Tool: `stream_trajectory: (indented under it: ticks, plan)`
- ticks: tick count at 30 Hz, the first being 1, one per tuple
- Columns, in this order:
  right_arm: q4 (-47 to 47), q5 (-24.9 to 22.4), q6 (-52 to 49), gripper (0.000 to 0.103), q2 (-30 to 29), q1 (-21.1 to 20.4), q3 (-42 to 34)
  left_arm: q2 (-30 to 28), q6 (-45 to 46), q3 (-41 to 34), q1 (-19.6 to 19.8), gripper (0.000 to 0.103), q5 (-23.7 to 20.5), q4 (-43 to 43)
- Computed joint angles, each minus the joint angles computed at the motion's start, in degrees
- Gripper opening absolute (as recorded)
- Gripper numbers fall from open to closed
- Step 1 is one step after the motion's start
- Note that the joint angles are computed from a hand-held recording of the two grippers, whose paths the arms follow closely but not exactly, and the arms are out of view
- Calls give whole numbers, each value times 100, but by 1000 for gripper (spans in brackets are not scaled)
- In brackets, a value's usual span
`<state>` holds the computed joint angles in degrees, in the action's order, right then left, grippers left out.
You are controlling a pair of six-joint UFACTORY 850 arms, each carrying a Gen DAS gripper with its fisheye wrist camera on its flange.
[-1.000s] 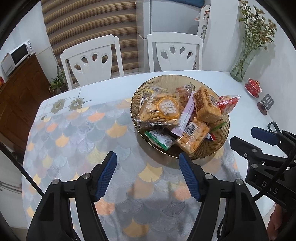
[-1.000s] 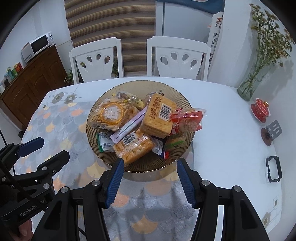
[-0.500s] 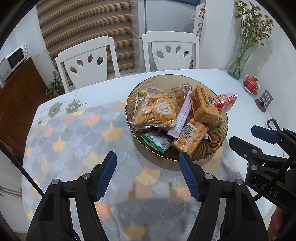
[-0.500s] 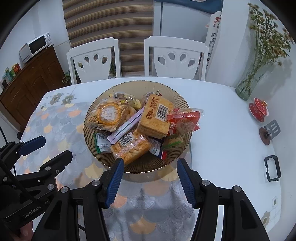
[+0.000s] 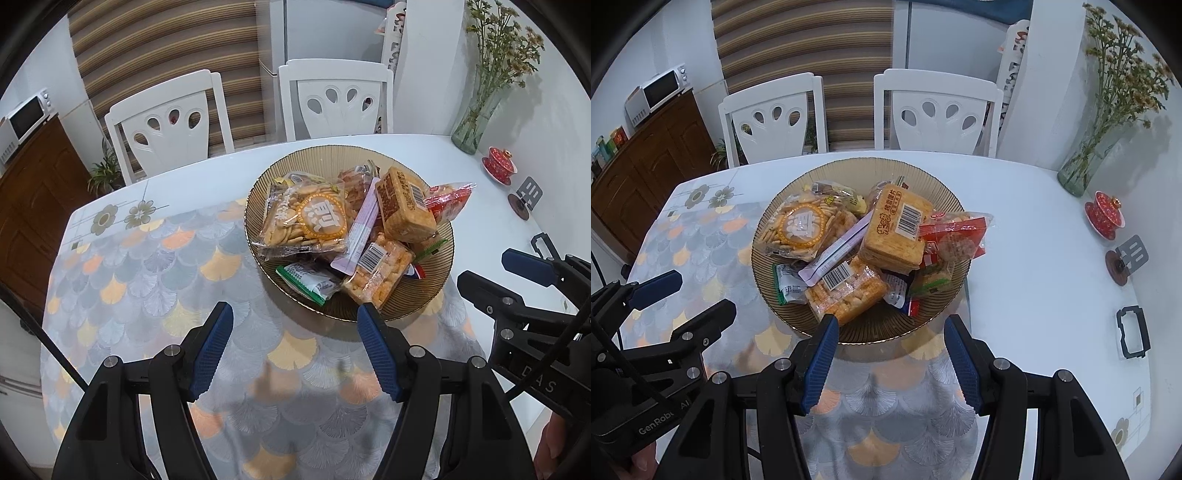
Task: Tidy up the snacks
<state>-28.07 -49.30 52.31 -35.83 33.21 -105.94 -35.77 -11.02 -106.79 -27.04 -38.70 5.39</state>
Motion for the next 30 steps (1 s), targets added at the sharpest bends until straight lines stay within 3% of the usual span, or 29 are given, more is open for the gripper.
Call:
stream_trajectory:
  ticks: [30]
  plan:
    - [-18, -10, -13, 57, -55, 8, -36, -15, -203, -4, -38, 68, -70, 201]
